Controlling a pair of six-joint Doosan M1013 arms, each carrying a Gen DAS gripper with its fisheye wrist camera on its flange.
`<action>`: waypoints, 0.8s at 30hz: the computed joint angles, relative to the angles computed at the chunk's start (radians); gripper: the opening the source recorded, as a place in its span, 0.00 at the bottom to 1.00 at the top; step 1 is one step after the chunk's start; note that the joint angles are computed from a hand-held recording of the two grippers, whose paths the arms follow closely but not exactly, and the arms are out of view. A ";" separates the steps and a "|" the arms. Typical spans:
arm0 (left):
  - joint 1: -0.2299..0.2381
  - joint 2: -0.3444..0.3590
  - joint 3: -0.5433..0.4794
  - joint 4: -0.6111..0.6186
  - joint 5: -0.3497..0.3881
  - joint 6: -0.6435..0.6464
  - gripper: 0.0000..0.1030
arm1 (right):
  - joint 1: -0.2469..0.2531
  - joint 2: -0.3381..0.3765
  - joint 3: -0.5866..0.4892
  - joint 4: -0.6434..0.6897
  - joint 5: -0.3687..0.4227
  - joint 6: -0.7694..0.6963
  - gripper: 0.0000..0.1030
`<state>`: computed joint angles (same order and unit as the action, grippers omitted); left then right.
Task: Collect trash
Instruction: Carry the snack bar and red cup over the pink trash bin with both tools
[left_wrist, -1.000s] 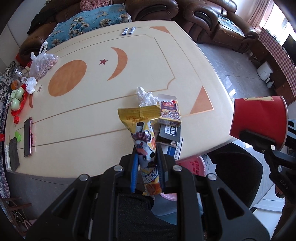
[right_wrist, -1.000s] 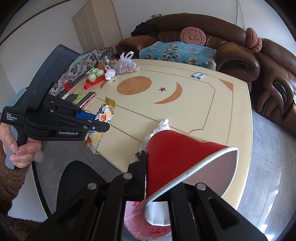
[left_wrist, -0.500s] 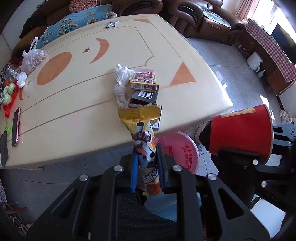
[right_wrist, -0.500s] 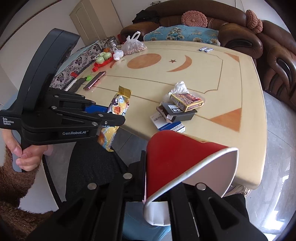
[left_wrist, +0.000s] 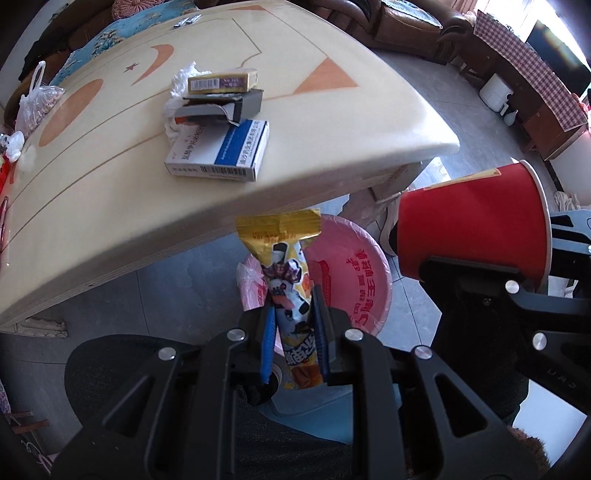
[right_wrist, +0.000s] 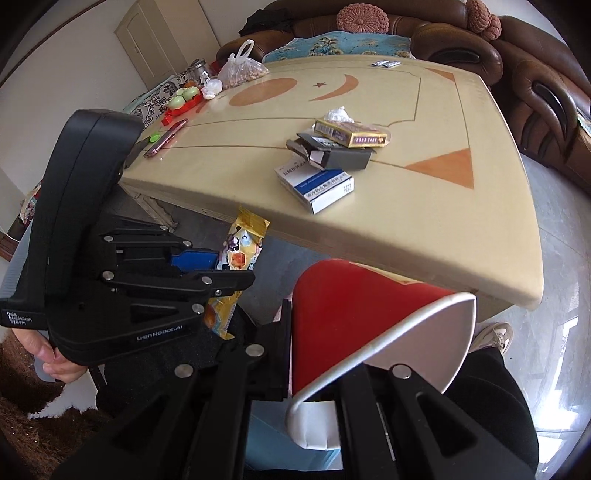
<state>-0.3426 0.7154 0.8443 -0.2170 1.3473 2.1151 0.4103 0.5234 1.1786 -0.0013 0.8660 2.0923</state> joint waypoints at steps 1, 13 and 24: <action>-0.001 0.001 0.010 -0.003 0.004 0.004 0.18 | 0.000 0.001 0.010 0.006 -0.005 0.007 0.03; -0.003 0.046 0.050 -0.017 0.054 -0.002 0.18 | -0.005 0.025 0.095 0.037 -0.042 0.079 0.03; -0.004 0.105 0.046 -0.010 0.095 -0.050 0.18 | -0.025 0.062 0.142 0.105 -0.098 0.136 0.03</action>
